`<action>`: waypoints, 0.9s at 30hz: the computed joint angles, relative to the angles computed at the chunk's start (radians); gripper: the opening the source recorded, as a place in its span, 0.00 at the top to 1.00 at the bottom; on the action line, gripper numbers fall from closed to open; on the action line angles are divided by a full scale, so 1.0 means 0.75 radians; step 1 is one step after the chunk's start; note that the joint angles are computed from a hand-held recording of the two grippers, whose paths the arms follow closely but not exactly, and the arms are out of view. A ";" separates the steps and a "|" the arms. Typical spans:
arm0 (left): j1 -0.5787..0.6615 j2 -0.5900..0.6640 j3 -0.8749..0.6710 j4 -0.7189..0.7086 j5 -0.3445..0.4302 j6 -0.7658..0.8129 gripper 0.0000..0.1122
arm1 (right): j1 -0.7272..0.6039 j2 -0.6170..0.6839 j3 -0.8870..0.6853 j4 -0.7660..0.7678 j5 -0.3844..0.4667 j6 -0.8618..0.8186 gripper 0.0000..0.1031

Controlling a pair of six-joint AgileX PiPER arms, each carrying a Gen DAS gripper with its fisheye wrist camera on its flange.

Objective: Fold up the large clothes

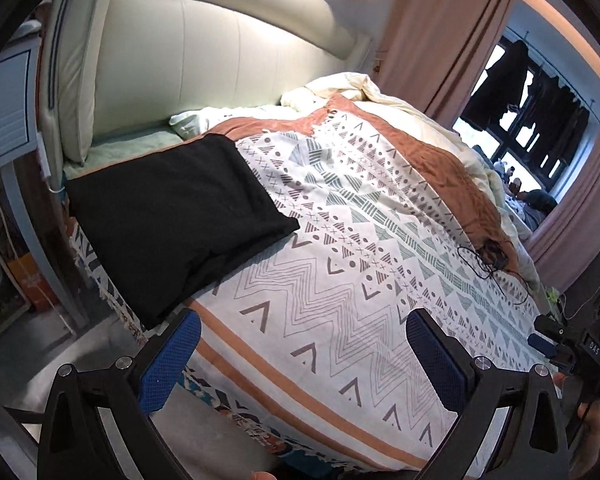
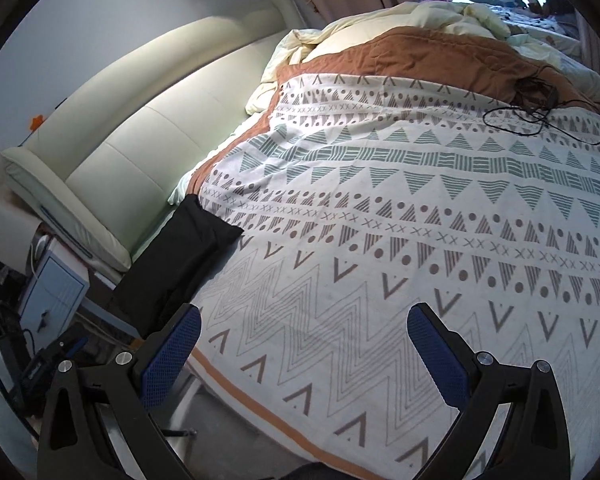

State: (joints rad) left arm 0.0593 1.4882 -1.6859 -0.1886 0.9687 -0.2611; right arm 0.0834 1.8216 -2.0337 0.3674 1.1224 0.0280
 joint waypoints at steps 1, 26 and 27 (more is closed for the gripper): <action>-0.033 -0.027 0.016 0.038 -0.006 -0.015 0.09 | -0.011 -0.050 0.066 -0.001 -0.025 -0.010 0.00; -1.163 -0.693 0.454 1.190 0.207 -0.747 0.09 | -0.282 -1.231 1.186 0.021 -0.200 -0.194 0.00; -1.246 -0.705 0.465 1.249 0.251 -0.799 0.09 | -0.305 -1.257 1.207 0.030 -0.194 -0.213 0.00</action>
State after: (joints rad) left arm -0.8749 0.9598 -1.3368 0.7481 1.1568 -0.8603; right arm -0.1457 0.8788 -1.1288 0.3900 0.9772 -0.1315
